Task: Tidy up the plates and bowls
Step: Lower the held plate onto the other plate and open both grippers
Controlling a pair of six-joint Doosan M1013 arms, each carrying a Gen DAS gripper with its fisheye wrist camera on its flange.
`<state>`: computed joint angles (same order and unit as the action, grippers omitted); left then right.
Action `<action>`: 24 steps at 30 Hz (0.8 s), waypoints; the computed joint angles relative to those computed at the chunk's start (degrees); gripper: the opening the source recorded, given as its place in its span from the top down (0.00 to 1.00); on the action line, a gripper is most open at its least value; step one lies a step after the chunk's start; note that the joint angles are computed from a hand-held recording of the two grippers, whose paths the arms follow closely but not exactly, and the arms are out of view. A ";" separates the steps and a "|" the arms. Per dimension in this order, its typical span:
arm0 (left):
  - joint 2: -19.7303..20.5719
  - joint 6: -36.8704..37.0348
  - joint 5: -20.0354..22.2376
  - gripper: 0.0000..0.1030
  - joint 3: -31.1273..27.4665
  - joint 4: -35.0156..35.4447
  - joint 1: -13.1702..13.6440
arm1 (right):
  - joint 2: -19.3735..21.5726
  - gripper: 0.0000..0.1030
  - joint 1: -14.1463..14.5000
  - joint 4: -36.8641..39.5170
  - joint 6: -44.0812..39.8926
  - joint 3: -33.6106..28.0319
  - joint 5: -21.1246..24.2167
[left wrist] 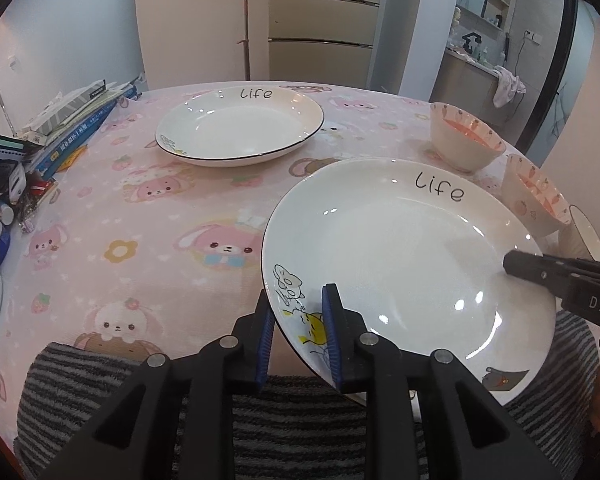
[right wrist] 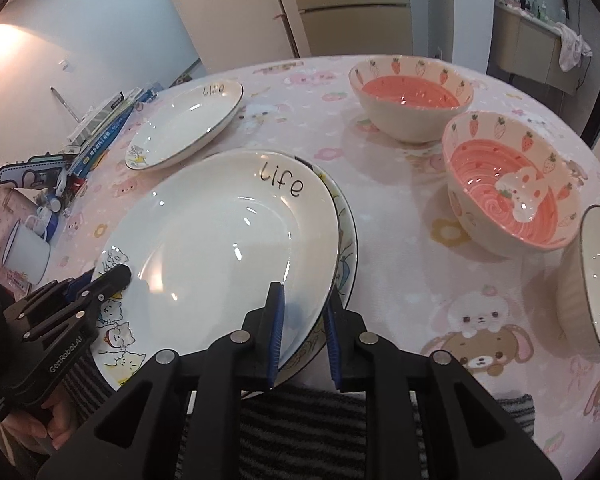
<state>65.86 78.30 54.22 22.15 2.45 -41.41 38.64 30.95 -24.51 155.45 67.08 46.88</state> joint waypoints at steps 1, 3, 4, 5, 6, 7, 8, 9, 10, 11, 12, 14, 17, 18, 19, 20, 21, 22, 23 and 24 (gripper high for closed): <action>0.13 0.65 0.19 0.77 -0.25 -1.00 0.12 | 0.05 0.82 0.35 -2.10 0.81 -0.19 0.68; 0.34 0.64 0.62 0.77 -0.69 -0.08 -0.08 | 0.50 0.82 0.66 -4.15 1.32 -1.00 2.50; 0.59 0.66 1.13 0.77 -1.20 0.46 -0.18 | 0.77 0.82 0.68 -4.10 1.01 -1.41 3.20; 0.65 0.68 1.32 0.77 -1.30 0.59 -0.22 | 1.12 0.82 0.76 -4.16 0.68 -1.95 4.21; 0.62 0.68 1.19 0.76 -1.22 1.19 -0.33 | 1.51 0.82 0.92 -4.64 0.45 -2.49 5.37; 0.64 0.62 1.19 0.76 -1.23 1.65 -0.43 | 1.72 0.82 1.17 -5.87 0.77 -2.74 6.16; 0.60 0.29 0.94 0.75 -1.01 3.52 -0.80 | 1.98 0.82 1.50 -7.22 1.01 -3.13 7.29; 0.62 0.17 0.88 0.74 -0.92 5.16 -1.14 | 2.23 0.82 1.83 -8.56 1.28 -3.49 8.40; 0.69 0.12 1.03 0.74 -0.99 6.39 -1.40 | 2.48 0.82 2.17 -10.04 1.71 -3.72 9.45; 0.76 0.00 1.16 0.74 -1.12 7.00 -1.52 | 2.69 0.82 2.40 -10.84 1.94 -3.91 10.32; 0.63 -0.12 0.86 0.74 -0.83 6.92 -1.48 | 2.78 0.82 2.49 -11.03 2.09 -3.91 10.67; 0.29 -0.60 0.04 0.74 0.02 8.23 -1.69 | 2.68 0.82 2.46 -11.24 2.64 -3.48 10.22; 0.03 -1.26 -0.49 0.73 0.82 12.03 -2.40 | 2.95 0.81 2.49 -11.37 3.89 -3.58 10.94; 0.17 -1.15 -0.11 0.72 0.56 12.41 -2.49 | 3.09 0.81 2.62 -11.71 4.53 -3.64 11.01; 0.28 -0.70 0.07 0.70 0.34 11.88 -2.44 | 3.15 0.80 2.83 -12.10 4.39 -3.66 10.98; 0.22 -0.28 -0.10 0.66 0.44 11.20 -2.34 | 3.43 0.78 3.09 -12.47 3.78 -4.15 11.80; 0.10 0.37 -0.37 0.59 0.62 10.20 -2.21 | 3.52 0.78 3.28 -12.89 3.75 -4.25 12.08; -0.12 0.91 -0.82 0.54 1.05 9.65 -2.16 | 3.50 0.78 3.29 -12.86 3.69 -4.20 12.02; -0.58 0.80 -1.70 0.44 1.96 10.02 -2.22 | 3.40 0.78 3.16 -12.41 3.56 -4.05 11.64; -1.37 0.43 -3.29 0.35 3.53 10.60 -2.30 | 3.20 0.78 3.01 -12.00 3.62 -3.75 11.04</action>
<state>64.49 78.73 50.93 25.68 13.05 -43.70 41.84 33.96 -36.51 159.07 63.34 57.93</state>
